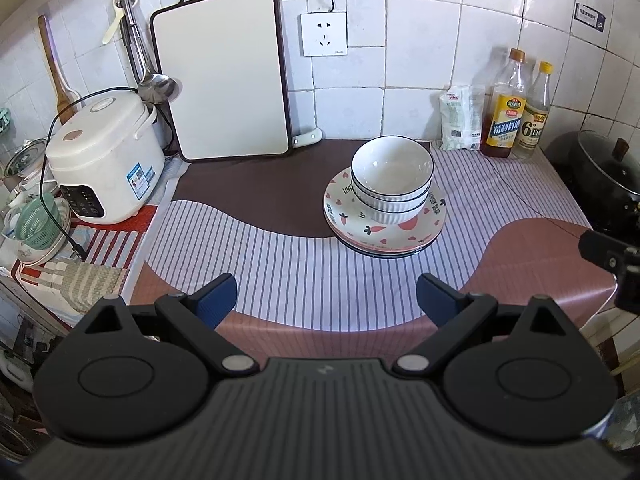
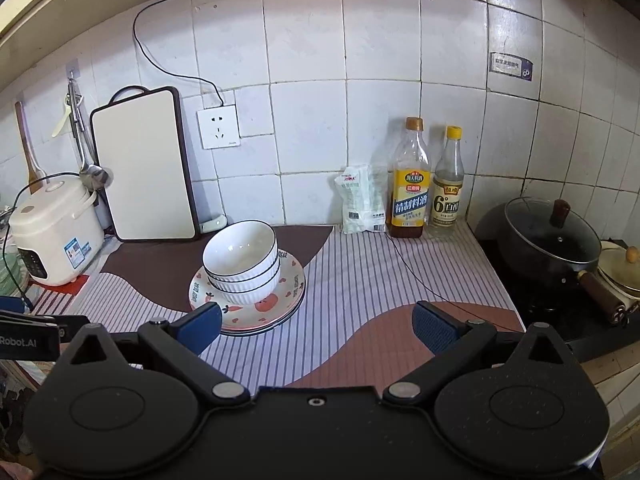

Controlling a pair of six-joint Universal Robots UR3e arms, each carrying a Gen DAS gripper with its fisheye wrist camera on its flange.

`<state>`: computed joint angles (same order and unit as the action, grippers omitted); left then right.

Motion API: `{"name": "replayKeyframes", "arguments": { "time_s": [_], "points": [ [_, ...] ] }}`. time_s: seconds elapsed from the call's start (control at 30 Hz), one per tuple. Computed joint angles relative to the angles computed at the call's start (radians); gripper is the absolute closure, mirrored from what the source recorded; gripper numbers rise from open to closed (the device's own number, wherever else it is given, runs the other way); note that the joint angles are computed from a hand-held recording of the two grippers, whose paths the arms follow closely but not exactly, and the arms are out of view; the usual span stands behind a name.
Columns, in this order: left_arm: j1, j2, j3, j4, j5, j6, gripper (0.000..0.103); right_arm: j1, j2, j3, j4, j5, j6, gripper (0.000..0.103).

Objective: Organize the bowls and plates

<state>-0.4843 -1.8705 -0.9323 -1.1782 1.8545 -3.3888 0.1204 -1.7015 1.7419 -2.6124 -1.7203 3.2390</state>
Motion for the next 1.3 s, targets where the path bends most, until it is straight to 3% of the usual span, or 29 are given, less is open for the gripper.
{"name": "replayKeyframes", "arguments": {
  "time_s": [0.27, 0.47, 0.57, 1.3],
  "points": [
    [-0.017, 0.035, -0.187, 0.209, 0.038, -0.002, 0.006, 0.052, 0.011, 0.064, -0.100, -0.068, -0.033, 0.000],
    [-0.003, 0.070, -0.268, 0.278, 0.007, 0.005, 0.006, 0.059, 0.018, 0.095, -0.144, -0.074, -0.026, 0.000],
    [-0.016, 0.067, -0.281, 0.307, 0.040, 0.010, 0.005, 0.067, 0.024, 0.105, -0.163, -0.089, -0.029, 0.000],
    [-0.017, 0.081, -0.318, 0.323, 0.026, 0.032, 0.003, 0.068, 0.007, 0.147, -0.170, -0.093, -0.006, 0.000]
  ]
}}
